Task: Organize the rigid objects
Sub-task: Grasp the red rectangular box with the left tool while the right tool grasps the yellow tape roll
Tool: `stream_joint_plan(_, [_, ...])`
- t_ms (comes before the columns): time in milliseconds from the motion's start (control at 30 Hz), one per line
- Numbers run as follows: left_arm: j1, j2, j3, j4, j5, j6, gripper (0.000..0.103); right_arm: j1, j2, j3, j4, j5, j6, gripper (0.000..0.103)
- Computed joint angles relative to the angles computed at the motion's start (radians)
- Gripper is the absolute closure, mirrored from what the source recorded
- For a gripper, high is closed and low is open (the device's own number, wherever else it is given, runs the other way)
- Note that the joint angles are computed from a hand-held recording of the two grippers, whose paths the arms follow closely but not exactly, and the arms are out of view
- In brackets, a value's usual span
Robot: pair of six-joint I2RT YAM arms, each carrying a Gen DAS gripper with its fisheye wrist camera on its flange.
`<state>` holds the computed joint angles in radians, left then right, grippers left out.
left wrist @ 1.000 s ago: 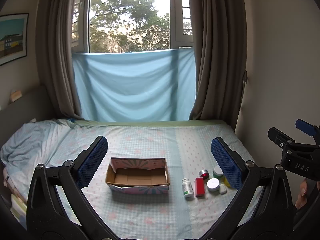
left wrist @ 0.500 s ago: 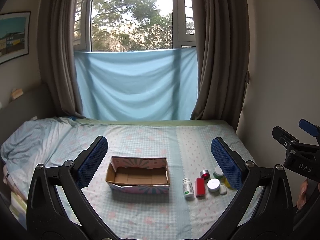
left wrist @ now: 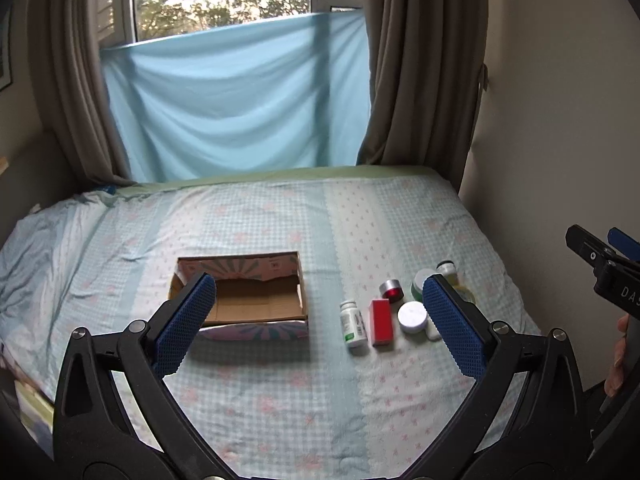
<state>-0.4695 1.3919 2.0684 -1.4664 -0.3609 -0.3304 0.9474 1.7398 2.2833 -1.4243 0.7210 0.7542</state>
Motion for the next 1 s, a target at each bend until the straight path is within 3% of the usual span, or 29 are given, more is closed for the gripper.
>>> stream_joint_plan(200, [-0.007,0.066,-0.268,0.182,0.109,-0.016,0.000,-0.189,-0.140,-0.463,0.287,-0.134,-0.064,0.000])
stream_joint_plan(400, [-0.013,0.230,-0.408,0.343,0.175,0.002,0.000,-0.344,-0.125,-0.763,0.537,-0.274,-0.133,0.000])
stream_joint_plan(667, [-0.005,0.525,-0.395,0.475,0.220,0.078,0.001,-0.449,0.035,-0.978,0.838,-0.413,-0.154,0.000])
stream_joint_plan(867, [-0.002,0.731,-0.364,0.593,0.222,0.154,0.001,-0.498,0.208,-1.039,1.036,-0.442,-0.134,0.000])
stream_joint_plan(1000, [-0.001,0.849,-0.325,0.625,0.232,0.204,0.009,-0.517,0.306,-1.028,1.110,-0.431,-0.110,0.000])
